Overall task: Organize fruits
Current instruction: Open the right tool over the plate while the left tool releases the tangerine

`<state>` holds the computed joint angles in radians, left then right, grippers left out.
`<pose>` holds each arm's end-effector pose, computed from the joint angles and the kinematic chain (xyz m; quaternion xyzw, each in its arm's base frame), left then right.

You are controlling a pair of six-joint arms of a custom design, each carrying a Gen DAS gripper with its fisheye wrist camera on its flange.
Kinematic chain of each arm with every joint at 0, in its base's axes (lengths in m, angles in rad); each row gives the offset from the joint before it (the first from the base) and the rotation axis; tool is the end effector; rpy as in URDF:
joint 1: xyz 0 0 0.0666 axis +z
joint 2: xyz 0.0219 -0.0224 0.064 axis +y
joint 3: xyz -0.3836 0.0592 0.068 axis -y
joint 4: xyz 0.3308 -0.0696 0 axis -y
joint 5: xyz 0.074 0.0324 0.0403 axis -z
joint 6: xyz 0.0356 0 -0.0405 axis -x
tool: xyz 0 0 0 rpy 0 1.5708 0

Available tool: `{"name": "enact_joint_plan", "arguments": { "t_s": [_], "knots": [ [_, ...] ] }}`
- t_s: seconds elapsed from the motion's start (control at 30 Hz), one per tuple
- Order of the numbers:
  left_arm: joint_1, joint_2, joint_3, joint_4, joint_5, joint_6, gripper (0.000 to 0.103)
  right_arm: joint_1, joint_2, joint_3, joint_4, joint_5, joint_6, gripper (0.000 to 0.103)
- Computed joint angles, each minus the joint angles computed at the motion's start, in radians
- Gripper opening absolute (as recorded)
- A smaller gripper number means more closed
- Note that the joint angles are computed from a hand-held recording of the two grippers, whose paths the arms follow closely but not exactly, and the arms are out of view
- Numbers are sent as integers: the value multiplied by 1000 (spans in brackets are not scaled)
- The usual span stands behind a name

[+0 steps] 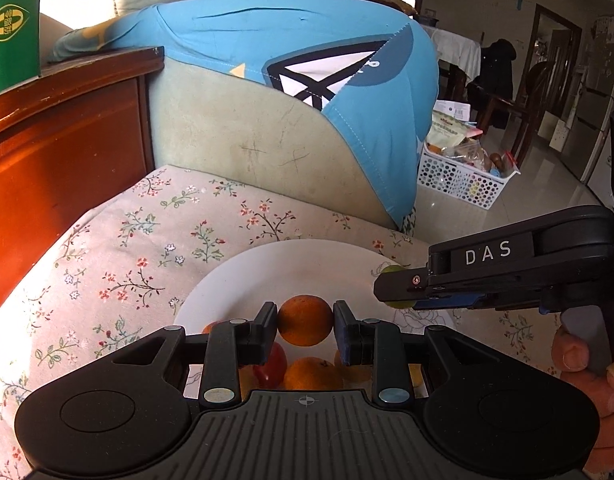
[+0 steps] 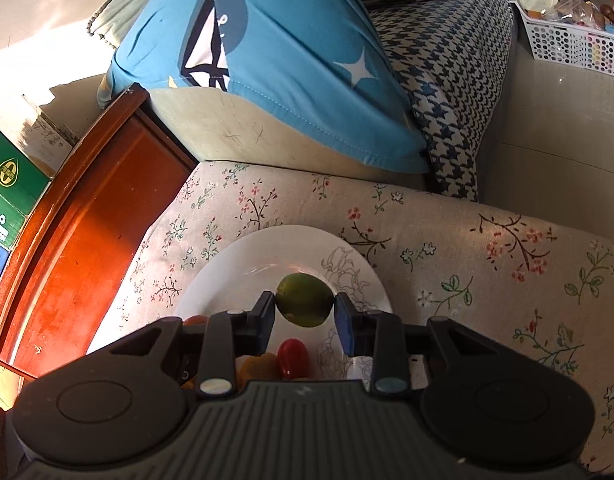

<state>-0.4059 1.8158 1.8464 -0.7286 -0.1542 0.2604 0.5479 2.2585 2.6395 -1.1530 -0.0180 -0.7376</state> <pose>0.5487 -0.2303 0.4261 0.0332 0.9036 -0.0718 0.4211 0.6003 0.3666 0.4303 0.0838 0.9174 0.2397 0.3063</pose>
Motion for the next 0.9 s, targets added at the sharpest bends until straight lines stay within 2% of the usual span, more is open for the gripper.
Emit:
{"name": "enact_joint_plan", "arguments": {
  "t_s": [0.03, 0.23, 0.3, 0.37, 0.5, 0.6, 0.7, 0.77, 0.9],
  "knots": [
    [0, 0, 1, -1, -5, 6, 30, 0, 0, -1, 0, -4, -2, 35],
    [-2, -8, 17, -12, -14, 18, 32, -1, -7, -2, 11, -1, -26, 36],
    [-1, -20, 14, -7, -20, 37, 41, -1, -10, 2, 16, 4, -32, 36],
    [-3, -38, 8, -4, -50, 59, 60, 0, -11, 10, 19, 11, -31, 36],
    [-1, -82, -4, -5, -72, 77, 62, 3, -40, -23, 56, 12, -42, 39],
    [-2, -113, -15, -22, -99, 104, 73, 8, -75, -69, 86, 21, -46, 40],
    [-5, -145, -37, -25, -110, 122, 75, 13, -108, -113, 118, 36, -53, 41],
    [-6, -165, -51, -40, -121, 135, 77, 18, -128, -139, 135, 48, -64, 46],
    [-7, -203, -94, -56, -149, 175, 77, 27, -167, -206, 178, 41, -81, 46]
  ]
}}
